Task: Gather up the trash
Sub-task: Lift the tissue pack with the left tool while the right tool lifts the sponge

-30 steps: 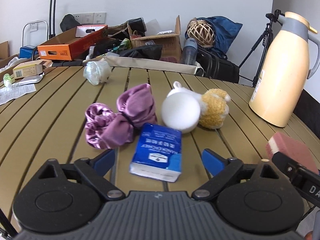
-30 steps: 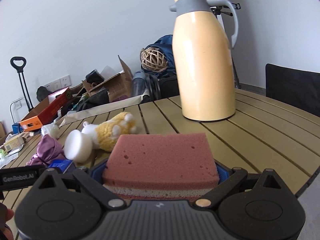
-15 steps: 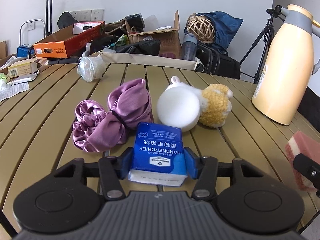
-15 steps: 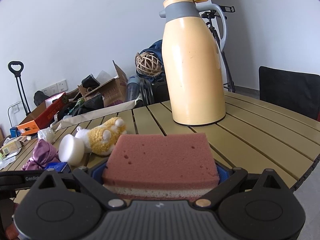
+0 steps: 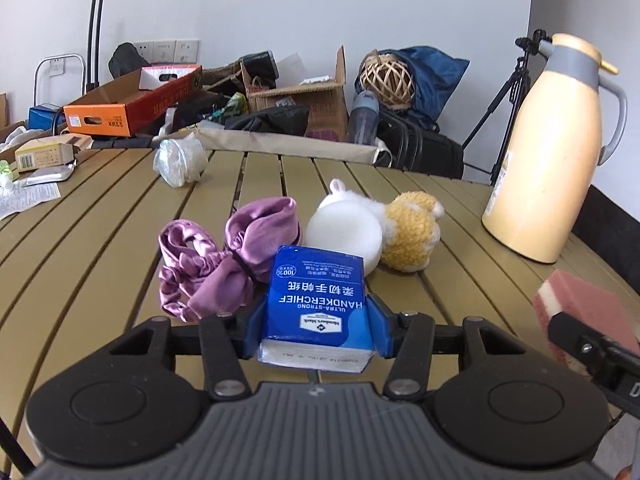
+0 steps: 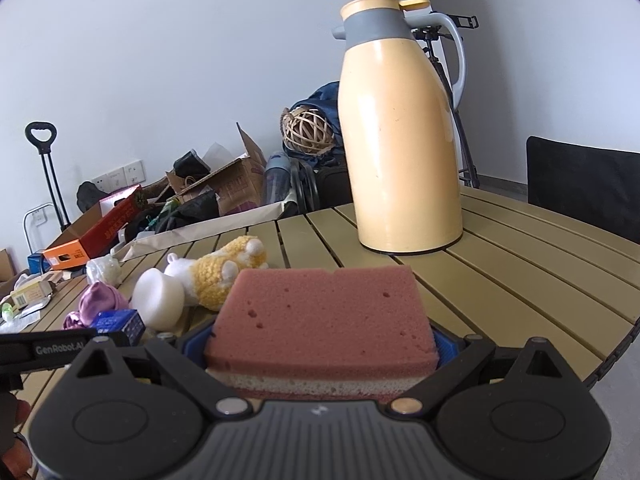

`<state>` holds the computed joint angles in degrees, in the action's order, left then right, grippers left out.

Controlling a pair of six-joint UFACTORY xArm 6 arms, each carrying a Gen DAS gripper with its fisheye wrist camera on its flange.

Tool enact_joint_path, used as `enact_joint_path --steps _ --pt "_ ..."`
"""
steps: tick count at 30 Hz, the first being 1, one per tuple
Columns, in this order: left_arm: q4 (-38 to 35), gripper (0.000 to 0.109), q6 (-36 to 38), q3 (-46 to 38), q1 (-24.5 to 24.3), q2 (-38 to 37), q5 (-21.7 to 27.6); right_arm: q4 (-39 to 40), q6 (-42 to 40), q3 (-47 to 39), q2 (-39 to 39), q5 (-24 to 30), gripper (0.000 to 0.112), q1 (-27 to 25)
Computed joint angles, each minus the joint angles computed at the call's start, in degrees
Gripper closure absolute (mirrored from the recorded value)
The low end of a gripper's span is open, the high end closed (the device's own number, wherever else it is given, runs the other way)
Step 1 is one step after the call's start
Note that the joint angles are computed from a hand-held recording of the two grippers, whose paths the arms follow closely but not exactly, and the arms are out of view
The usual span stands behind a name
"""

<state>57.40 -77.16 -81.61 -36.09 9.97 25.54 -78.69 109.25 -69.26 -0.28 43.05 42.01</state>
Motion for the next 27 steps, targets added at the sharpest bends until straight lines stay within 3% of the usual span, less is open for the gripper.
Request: enact_joint_path --steps 12,27 --pt "8.0 0.056 -7.0 8.3 0.5 -8.9 -3.7 -2.3 1.2 0.3 -0.6 -0.5 0.013 1.5" --pt "12.9 0.056 -12.1 18.2 -2.5 -21.4 1.2 -5.0 0.3 0.1 -3.0 1.8 0.013 7.5"
